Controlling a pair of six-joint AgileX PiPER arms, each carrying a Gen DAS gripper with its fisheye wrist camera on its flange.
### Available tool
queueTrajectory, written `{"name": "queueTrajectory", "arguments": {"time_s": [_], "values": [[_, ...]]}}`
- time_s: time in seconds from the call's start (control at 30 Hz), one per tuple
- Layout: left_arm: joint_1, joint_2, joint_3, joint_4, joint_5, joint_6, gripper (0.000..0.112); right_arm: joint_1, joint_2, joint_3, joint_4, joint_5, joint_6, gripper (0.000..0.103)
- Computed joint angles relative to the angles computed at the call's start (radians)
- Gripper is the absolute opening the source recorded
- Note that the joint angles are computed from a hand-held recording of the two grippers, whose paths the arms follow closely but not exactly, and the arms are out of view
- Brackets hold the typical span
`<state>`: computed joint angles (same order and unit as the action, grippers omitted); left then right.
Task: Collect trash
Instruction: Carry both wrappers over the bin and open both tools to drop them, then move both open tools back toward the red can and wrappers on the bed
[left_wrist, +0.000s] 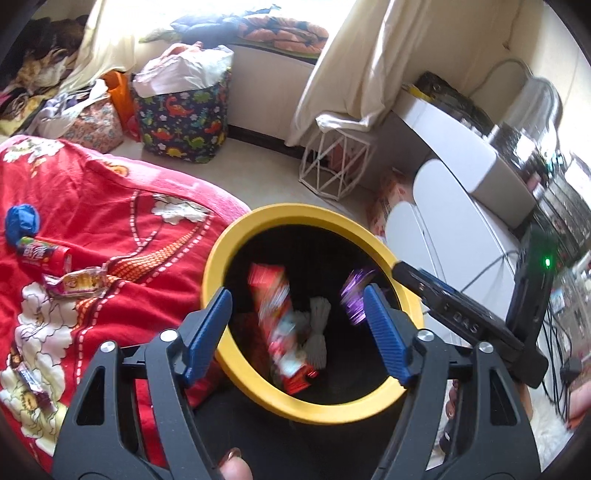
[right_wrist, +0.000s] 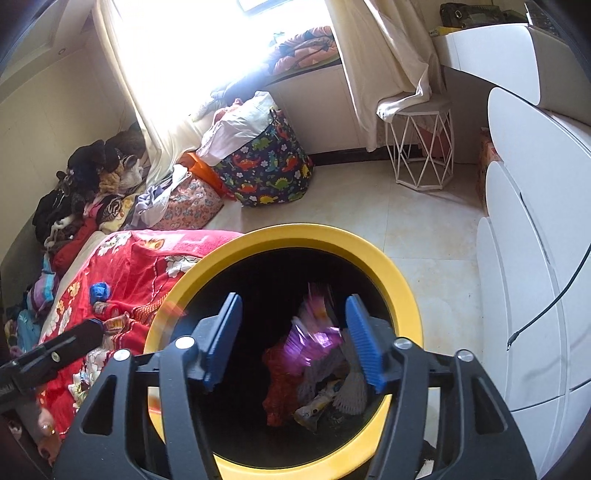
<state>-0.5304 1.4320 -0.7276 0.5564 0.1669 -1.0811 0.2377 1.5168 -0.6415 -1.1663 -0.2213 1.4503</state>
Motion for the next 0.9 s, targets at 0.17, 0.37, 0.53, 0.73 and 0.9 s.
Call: {"name": "queueTrajectory", "arguments": {"time_s": [0.17, 0.37, 0.53, 0.73, 0.9], "values": [[0.01, -0.057, 0.03, 0.195, 0.041, -0.209, 0.086, 0.015, -0.011, 0.003, 0.044, 0.007, -0.036, 0.063], [0.041, -0.125, 0.063, 0.308, 0.098, -0.331, 0.088, 0.069, -0.026, -0.005, 0.079, 0.02, -0.069, 0.065], [0.109, -0.187, 0.103, 0.288, 0.1, -0.307, 0.089, 0.136, -0.029, -0.03, 0.085, 0.043, -0.071, 0.066], [0.221, -0.237, 0.135, 0.209, 0.084, -0.211, 0.089, 0.241, -0.014, -0.076, 0.074, 0.096, -0.048, 0.068], [0.325, -0.272, 0.156, 0.063, 0.057, -0.041, 0.089, 0.303, 0.016, -0.13, -0.087, 0.132, 0.124, 0.068]]}}
